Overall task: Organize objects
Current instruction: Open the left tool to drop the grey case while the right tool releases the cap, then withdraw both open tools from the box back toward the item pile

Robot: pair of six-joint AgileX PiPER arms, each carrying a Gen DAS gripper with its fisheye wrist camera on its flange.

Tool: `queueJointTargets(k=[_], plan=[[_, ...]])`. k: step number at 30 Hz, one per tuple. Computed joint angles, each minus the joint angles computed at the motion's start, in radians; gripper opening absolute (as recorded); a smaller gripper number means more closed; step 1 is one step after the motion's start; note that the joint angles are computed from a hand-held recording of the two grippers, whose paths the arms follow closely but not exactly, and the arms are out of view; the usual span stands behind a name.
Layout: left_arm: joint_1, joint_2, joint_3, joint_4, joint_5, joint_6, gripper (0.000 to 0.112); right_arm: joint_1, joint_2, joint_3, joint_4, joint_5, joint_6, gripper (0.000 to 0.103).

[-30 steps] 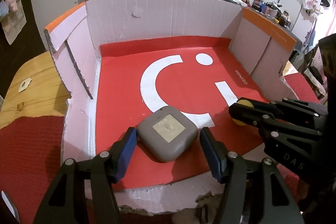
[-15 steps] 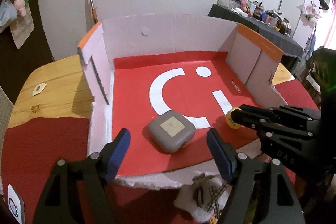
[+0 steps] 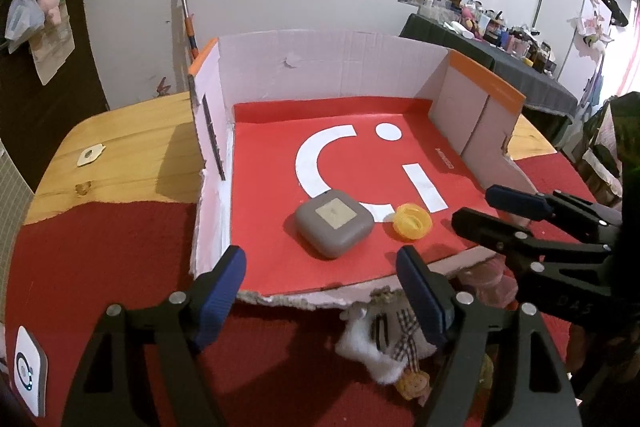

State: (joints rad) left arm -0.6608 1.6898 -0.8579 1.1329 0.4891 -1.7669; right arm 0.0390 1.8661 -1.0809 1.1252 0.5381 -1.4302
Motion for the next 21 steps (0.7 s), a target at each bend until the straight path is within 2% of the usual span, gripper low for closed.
queueJointTargets(k=[2,4,6,11,13,18,21], plan=[[-0.013,-0.01,0.013,0.019,0.008,-0.027,0.085,-0.006,-0.019,0.023,0.022,0.004,-0.027,0.056],[-0.031,-0.022,0.026,0.036,0.024,-0.056,0.089,-0.013,-0.042,0.049,0.045,0.007,-0.056,0.063],[-0.046,-0.033,0.038,0.049,0.037,-0.075,0.09,-0.02,-0.064,0.073,0.069,0.012,-0.084,0.066],[-0.074,-0.055,0.06,0.062,0.057,-0.103,0.092,-0.033,-0.112,0.124,0.104,0.022,-0.129,0.068],[-0.083,-0.062,0.067,0.066,0.062,-0.113,0.093,-0.038,-0.127,0.14,0.111,0.023,-0.138,0.074],[-0.114,-0.078,0.081,0.067,0.092,-0.132,0.1,-0.056,-0.159,0.178,0.136,0.027,-0.163,0.076],[-0.124,-0.085,0.087,0.062,0.097,-0.135,0.1,-0.069,-0.177,0.2,0.144,0.03,-0.176,0.083]])
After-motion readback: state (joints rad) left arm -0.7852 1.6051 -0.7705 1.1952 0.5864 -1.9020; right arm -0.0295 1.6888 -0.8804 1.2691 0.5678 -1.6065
